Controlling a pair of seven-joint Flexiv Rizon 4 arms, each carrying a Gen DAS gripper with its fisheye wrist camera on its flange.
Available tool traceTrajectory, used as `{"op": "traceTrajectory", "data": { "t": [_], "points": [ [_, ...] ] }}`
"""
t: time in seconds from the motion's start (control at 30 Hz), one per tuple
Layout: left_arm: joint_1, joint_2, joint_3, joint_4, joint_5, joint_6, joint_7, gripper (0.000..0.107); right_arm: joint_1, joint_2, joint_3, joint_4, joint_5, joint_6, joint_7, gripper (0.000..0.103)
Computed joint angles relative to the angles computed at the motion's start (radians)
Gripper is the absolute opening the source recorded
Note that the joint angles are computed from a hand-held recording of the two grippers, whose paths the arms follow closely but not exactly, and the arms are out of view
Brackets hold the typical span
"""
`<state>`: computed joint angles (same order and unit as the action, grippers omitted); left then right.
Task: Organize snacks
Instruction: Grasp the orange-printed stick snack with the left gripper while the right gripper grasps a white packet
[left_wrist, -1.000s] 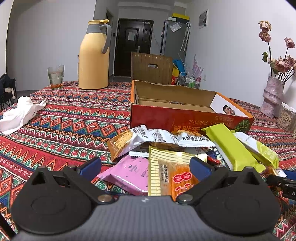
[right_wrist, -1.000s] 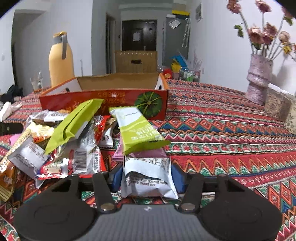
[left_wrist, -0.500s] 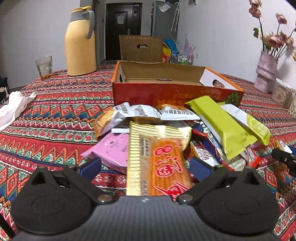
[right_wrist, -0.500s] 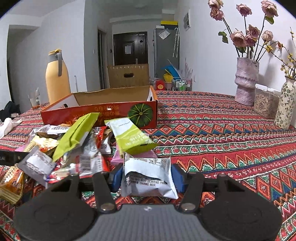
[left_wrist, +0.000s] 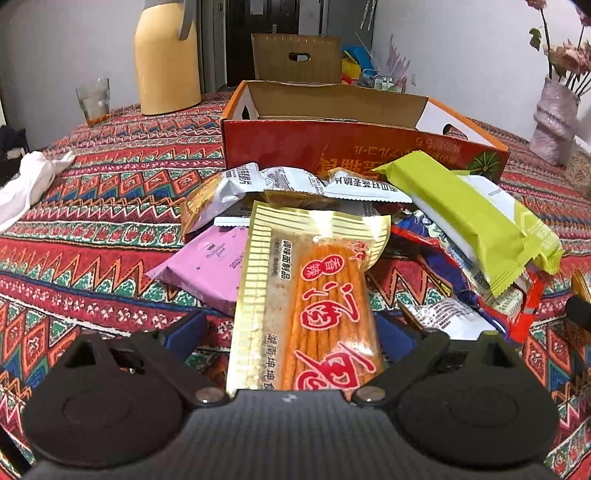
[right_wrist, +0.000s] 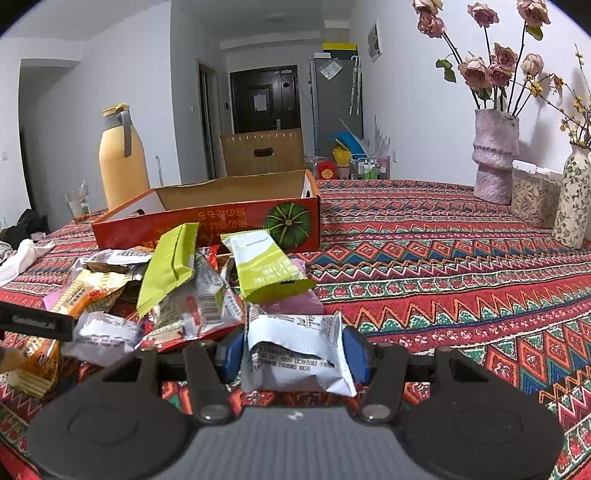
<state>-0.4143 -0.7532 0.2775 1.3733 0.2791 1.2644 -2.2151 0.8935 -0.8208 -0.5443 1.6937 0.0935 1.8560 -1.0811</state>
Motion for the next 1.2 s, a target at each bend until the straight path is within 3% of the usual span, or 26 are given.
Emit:
{"op": "traceTrajectory", "data": {
  "t": [0.3,0.5,0.9,1.2],
  "points": [
    [-0.024,0.010,0.009,0.016,0.037,0.037,0.009,0.054,0.025,0.011,-0.009,0.026,0.020,0.021,-0.019,0.055],
    [-0.029,0.029,0.008,0.060,0.031,0.086,0.023,0.038,0.065,0.024,-0.033,0.054,0.052,0.038,-0.045,0.055],
    [-0.080,0.067,0.101,0.125,0.001,0.216,0.012,0.037,0.145,0.022,-0.116,0.067,0.107,0.040,-0.066,0.055],
    [-0.110,0.038,0.188,0.054,-0.058,0.246,0.009,0.037,0.108,-0.020,-0.141,-0.057,0.079,0.014,-0.057,0.055]
  ]
}}
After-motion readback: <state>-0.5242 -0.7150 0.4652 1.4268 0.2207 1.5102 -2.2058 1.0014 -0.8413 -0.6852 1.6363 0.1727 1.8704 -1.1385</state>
